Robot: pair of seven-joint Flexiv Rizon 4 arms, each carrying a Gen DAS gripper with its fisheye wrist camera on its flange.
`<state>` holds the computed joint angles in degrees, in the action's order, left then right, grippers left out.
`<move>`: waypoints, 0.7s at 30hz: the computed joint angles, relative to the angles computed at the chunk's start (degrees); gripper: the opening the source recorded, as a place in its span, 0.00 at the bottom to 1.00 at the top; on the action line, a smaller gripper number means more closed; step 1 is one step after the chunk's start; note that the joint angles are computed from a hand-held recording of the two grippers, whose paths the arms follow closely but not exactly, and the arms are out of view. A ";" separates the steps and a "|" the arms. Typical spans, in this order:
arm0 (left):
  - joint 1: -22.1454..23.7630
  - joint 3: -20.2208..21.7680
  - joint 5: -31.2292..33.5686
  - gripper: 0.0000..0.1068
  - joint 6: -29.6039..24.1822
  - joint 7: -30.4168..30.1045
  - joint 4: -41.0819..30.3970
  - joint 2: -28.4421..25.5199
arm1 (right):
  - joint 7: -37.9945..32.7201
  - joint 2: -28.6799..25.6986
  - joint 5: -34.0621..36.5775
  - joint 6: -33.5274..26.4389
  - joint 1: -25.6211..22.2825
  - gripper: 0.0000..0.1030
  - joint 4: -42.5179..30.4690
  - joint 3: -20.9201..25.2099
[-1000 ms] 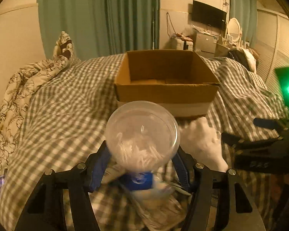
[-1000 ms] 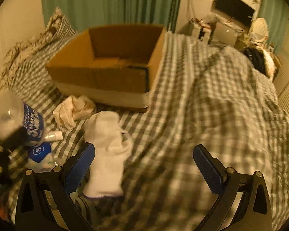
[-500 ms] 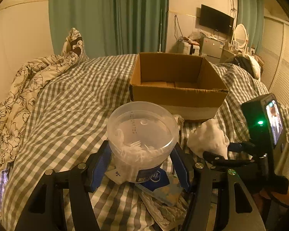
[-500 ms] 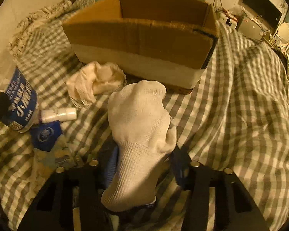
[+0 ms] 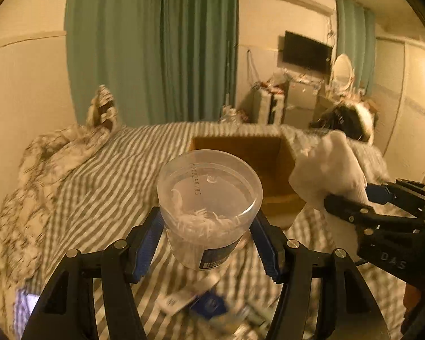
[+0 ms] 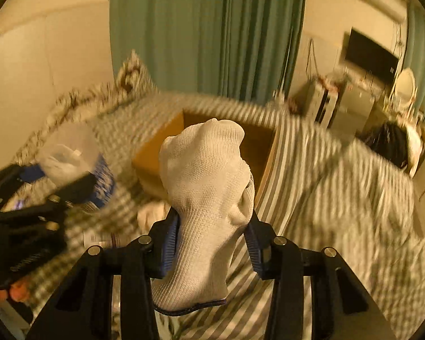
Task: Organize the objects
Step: 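Carry the tub and sock into the cardboard box and open both tools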
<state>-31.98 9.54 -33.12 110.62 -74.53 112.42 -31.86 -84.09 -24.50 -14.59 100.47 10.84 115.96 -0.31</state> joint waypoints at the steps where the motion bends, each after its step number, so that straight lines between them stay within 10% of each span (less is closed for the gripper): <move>1: 1.13 -0.79 0.41 0.60 -0.88 0.00 -1.76 -0.16 | -0.05 0.21 -0.12 0.05 -0.11 0.41 -0.84 0.03; 11: -0.62 8.14 0.37 0.60 -10.50 -0.98 -22.95 -11.44 | 0.15 -6.80 -2.29 -4.45 -4.39 0.41 -17.81 4.50; 21: 6.56 5.54 7.96 0.60 -18.66 -3.36 -37.75 -22.59 | -2.24 -22.48 -0.53 -16.27 -6.62 0.41 -39.02 9.90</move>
